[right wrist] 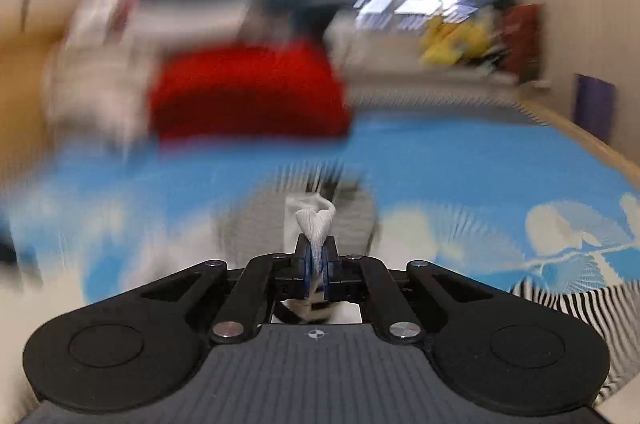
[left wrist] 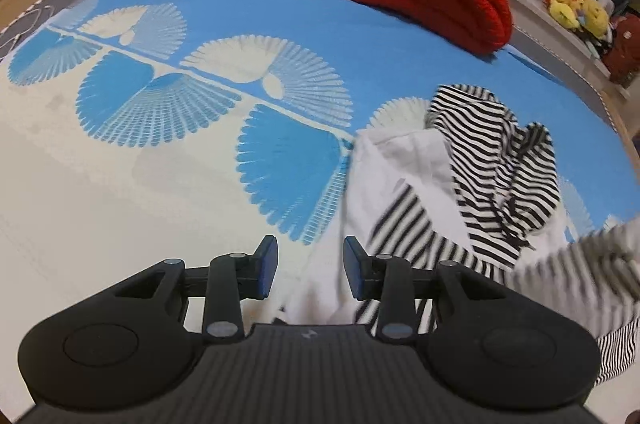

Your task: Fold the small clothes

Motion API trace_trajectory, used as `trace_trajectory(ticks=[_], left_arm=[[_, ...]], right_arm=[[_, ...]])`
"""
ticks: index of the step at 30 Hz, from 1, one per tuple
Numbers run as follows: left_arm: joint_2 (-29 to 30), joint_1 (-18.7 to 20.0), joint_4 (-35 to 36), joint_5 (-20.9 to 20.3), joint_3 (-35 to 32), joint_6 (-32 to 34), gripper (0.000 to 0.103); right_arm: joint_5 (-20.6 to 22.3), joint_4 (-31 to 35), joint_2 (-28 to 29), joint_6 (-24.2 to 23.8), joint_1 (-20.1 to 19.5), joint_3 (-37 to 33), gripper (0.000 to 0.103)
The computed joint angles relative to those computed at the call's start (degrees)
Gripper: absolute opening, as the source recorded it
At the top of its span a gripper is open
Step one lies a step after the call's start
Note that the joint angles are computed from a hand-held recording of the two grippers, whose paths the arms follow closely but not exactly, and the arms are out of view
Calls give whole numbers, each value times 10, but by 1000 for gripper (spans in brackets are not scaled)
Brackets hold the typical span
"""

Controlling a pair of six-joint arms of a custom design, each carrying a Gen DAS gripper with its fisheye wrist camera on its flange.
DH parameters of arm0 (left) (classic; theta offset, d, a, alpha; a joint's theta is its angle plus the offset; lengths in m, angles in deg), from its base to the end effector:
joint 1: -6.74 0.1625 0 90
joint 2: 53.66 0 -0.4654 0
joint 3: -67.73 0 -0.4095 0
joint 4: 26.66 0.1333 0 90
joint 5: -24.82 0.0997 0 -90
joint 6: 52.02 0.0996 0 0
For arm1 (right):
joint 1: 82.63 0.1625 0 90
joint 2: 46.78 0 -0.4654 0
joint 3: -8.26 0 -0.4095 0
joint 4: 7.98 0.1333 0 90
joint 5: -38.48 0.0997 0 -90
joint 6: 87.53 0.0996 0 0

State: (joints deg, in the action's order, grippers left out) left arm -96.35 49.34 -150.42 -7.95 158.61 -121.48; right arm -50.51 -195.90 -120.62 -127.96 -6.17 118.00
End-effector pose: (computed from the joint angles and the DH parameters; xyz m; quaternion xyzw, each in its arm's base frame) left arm -0.3670 -0.6324 0.0958 -0.1076 0.8663 -0.3471 0.3427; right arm -0.0082 -0.6110 0.4107 0.2037 -0.8325 0.4625 0.2270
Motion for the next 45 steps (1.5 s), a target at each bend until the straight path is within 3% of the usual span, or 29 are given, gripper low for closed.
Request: trace_trajectory(ticks=[2, 3, 5, 7, 9, 13, 15, 18, 21, 23, 27, 29, 35, 41, 45], left_arm=[[9, -1, -6, -7, -7, 12, 40], [12, -1, -9, -11, -10, 16, 40], [19, -1, -18, -19, -14, 24, 40], [26, -1, -25, -29, -20, 31, 40], [33, 0, -33, -40, -24, 44, 40], [52, 2, -66, -75, -33, 85, 40], [63, 5, -84, -95, -35, 107, 40], [83, 15, -59, -128, -45, 129, 40], [105, 28, 34, -155, -69, 109, 39], [112, 24, 84, -146, -85, 90, 39], [111, -7, -6, -99, -77, 177, 40], [117, -17, -29, -94, -83, 206, 47], [158, -37, 33, -44, -132, 233, 58], [177, -39, 26, -52, -154, 249, 62], [188, -36, 41, -54, -172, 241, 62]], right_arm=[[-69, -1, 4, 54, -8, -16, 5], [-114, 31, 6, 79, -11, -30, 5], [-226, 147, 18, 132, -17, -72, 6], [-282, 267, 27, 193, -33, -103, 9], [-279, 315, 17, 237, -45, -114, 12], [-242, 231, 2, 157, -41, -93, 17], [-206, 244, 1, 147, -50, -100, 21], [-230, 303, 17, 159, -56, -123, 22], [-298, 354, 44, 190, -54, -152, 22], [-334, 331, 49, 179, -47, -149, 22], [-285, 333, 33, 187, -47, -154, 22], [-265, 313, 26, 177, -49, -154, 22], [-207, 299, 1, 159, -70, -164, 31], [-205, 290, 2, 134, -93, -198, 41], [-210, 297, 8, 153, -112, -230, 41]])
